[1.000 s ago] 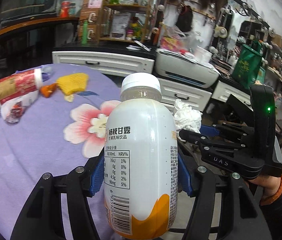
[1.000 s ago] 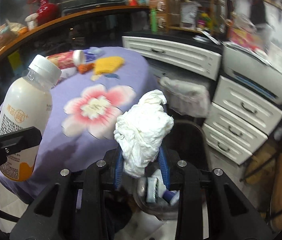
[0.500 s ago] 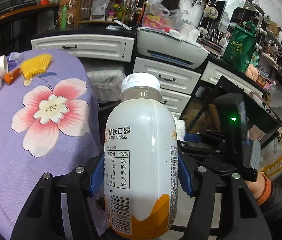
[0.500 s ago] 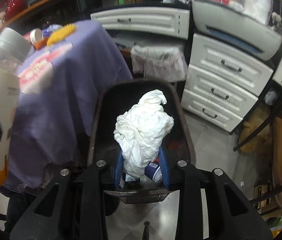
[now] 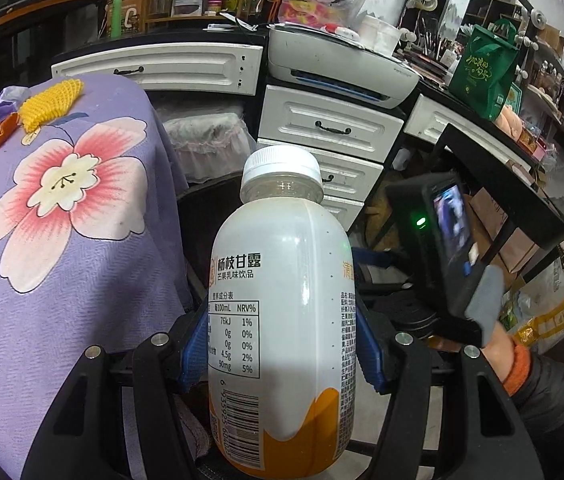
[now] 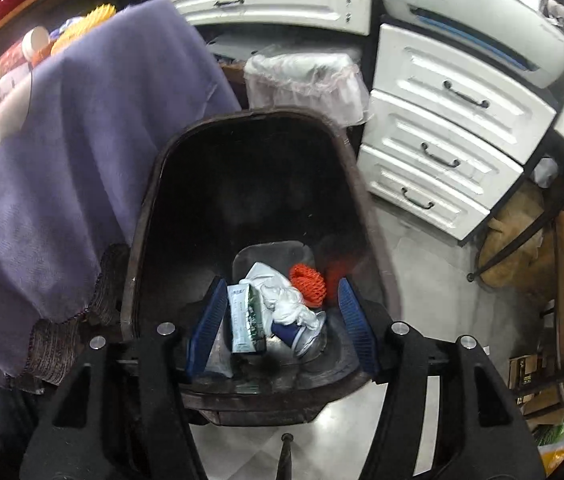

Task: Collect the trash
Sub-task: 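Lower the white bottle into the black bin and open the left gripper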

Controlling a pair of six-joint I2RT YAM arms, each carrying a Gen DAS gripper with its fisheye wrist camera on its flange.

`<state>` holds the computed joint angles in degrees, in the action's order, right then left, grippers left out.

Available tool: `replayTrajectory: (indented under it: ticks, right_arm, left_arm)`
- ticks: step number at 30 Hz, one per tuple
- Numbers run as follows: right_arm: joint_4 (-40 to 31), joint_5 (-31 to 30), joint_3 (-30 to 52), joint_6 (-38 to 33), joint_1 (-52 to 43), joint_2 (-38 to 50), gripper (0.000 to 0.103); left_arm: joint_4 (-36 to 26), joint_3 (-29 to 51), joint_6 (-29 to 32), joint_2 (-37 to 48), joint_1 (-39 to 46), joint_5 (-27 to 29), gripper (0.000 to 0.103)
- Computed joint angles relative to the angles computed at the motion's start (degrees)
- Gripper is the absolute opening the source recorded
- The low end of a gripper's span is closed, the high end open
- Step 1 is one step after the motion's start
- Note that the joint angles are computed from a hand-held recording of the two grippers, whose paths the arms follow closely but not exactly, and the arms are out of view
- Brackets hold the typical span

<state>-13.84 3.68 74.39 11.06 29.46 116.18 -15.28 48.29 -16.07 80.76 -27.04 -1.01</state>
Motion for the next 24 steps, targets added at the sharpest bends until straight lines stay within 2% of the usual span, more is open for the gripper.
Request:
replayTrajectory:
  ticks: [8,16,24]
  right_arm:
    - [1.37,1.54,-5.82,2.94,-3.69,-10.06,0.062]
    - [2.36,1.02,-11.29,4.59,-6.19,-19.61,0.062]
    - [2.48,0.44,-13.71,5.34,-5.47,-23.53,0.062]
  left_arm:
    - [0.43,2.62,1.16,5.28,-0.73,0.24,0.061]
    - [0.50,9.58,1.92,16.06,-0.83,-0.25,0.061]
    - [-0.97,16.54,1.75,25.41,-0.54,0.14,0.060]
